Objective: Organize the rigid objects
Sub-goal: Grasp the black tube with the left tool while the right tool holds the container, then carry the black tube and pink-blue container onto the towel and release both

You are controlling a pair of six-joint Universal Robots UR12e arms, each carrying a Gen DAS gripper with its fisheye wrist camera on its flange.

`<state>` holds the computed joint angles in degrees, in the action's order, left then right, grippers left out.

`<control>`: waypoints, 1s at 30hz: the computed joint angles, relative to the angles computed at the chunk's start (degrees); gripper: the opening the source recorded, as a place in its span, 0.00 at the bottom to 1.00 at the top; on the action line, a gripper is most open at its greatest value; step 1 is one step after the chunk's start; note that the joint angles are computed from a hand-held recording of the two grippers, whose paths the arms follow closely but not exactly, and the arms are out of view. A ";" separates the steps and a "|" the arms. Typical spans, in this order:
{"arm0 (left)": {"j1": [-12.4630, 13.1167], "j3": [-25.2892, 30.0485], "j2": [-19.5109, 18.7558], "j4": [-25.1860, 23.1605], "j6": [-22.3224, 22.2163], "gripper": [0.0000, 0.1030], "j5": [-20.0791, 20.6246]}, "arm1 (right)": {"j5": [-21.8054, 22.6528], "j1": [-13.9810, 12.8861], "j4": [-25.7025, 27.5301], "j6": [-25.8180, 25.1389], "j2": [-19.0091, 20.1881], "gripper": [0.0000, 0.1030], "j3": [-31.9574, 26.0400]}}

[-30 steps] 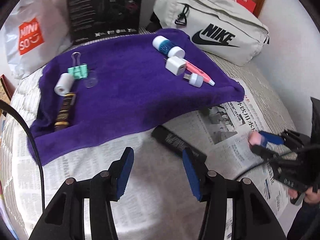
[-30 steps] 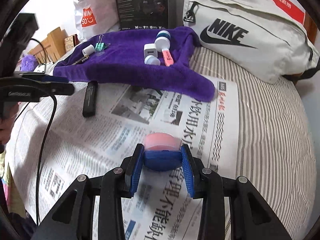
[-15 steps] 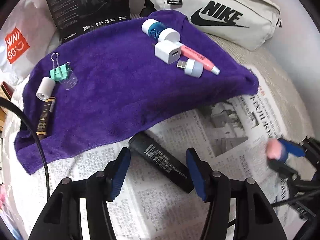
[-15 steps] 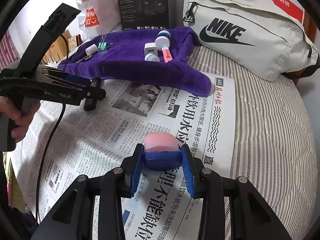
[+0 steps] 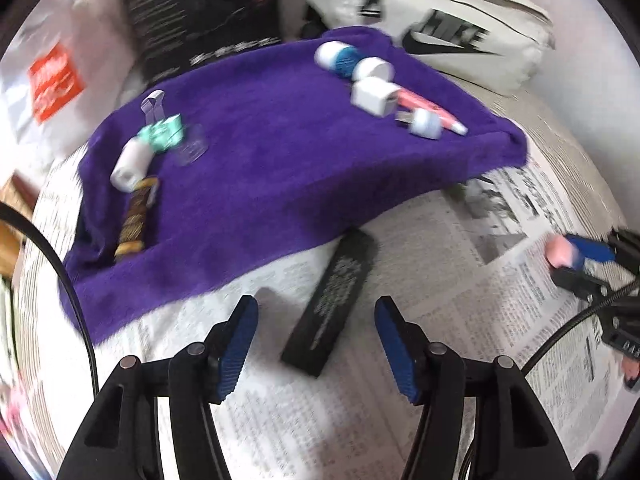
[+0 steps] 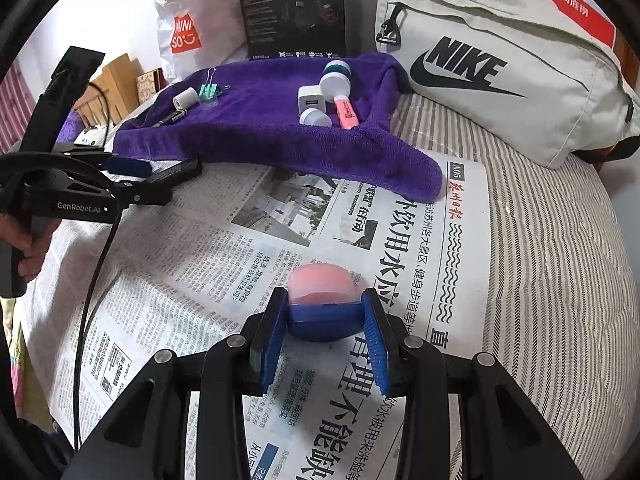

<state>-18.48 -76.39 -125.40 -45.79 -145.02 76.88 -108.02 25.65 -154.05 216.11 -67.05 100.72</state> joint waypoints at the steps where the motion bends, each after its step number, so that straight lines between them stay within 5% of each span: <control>1: -0.12 -0.09 0.00 0.35 1.01 0.51 -0.35 | 0.02 0.00 0.13 0.02 0.00 0.36 -0.03; 5: 0.28 0.03 0.13 -1.42 4.58 0.23 -4.35 | -0.39 0.13 0.68 0.28 0.16 0.36 -0.29; 30: 1.05 -0.39 0.20 -1.36 6.32 0.25 -5.25 | -2.01 0.16 1.44 -0.21 0.97 0.36 -1.47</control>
<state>-17.43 -76.78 -125.19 -47.14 -138.71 71.63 -110.03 25.82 -152.61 215.90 -66.08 99.25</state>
